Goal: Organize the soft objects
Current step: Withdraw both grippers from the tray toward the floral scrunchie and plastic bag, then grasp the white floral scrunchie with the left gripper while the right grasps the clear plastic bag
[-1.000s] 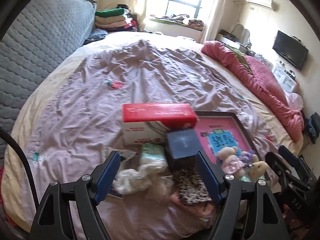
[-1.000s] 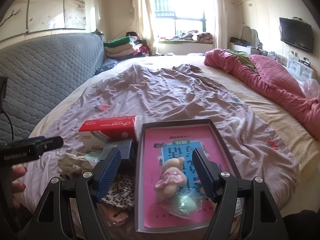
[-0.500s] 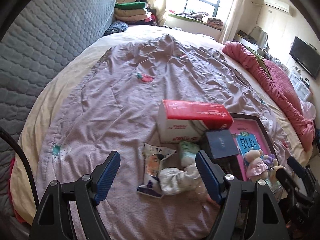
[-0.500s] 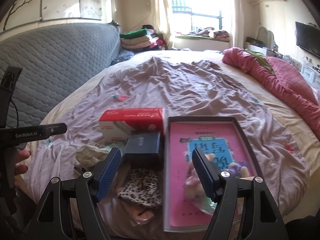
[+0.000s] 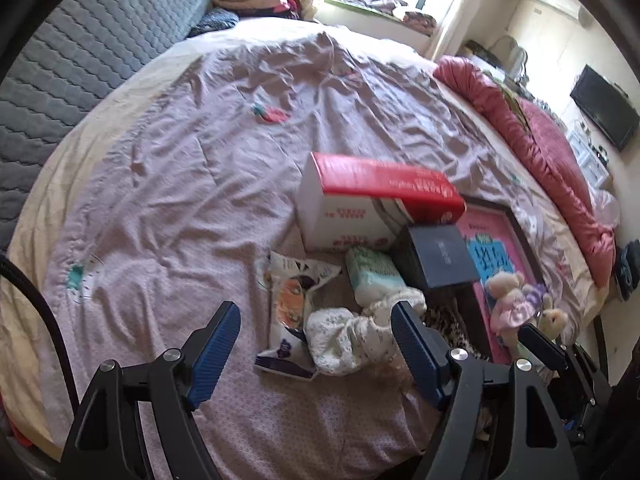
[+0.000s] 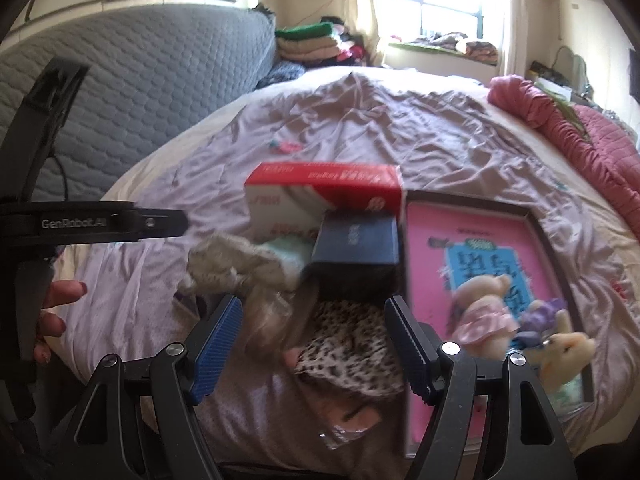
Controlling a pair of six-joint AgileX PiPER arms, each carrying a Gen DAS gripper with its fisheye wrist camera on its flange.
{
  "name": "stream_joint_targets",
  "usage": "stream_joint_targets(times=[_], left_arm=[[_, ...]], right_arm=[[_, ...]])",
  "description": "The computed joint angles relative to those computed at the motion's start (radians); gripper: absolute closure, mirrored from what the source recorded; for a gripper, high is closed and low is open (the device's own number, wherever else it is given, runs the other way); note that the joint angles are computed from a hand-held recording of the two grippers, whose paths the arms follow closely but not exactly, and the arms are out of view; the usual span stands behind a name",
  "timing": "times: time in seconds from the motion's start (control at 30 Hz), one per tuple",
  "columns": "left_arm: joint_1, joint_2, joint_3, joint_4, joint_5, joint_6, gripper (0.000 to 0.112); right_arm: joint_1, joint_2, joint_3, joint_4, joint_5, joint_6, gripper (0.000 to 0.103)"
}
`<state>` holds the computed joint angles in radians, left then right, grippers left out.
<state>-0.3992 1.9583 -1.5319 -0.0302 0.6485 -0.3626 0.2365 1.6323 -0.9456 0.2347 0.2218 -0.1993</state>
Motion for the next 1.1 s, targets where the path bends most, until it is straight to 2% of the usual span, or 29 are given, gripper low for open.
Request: stream_joint_targets(times=[0.2,0.23,0.37,0.53,0.7,0.8,0.87,1.03,1.1], left_arm=[[-0.017,0.043,-0.03,-0.035,0.002,0.062,0.035],[-0.016,0.048,-0.032,-0.05,-0.002,0.074,0.035],[-0.005,0.08,-0.052,-0.181,0.01,0.201,0.035],[-0.025,0.133,-0.103,-0.16,0.072,0.216,0.035],[-0.009,0.162,-0.113,-0.204,0.081,0.25,0.036],[0.004,0.189,-0.138,-0.238,0.104,0.272,0.047],[0.011,0.2,-0.146,-0.266,0.119,0.3,0.06],[0.037,0.203,-0.124,-0.366,0.105,0.388,0.085],[0.042,0.204,-0.12,-0.389,0.104,0.421,0.088]], right_arm=[[0.032,0.061,-0.02,-0.031,-0.001,0.024,0.028],[0.039,0.073,-0.027,-0.074,0.004,0.066,0.028],[0.049,0.092,-0.029,-0.109,-0.001,0.094,0.028],[0.045,0.108,-0.037,-0.118,-0.004,0.1,0.028],[0.048,0.131,-0.05,-0.12,0.011,0.094,0.028],[0.061,0.159,-0.075,-0.103,0.018,0.07,0.028],[0.073,0.18,-0.095,-0.123,0.017,0.082,0.028],[0.098,0.232,-0.126,-0.183,0.004,0.112,0.028],[0.104,0.25,-0.132,-0.193,-0.008,0.111,0.028]])
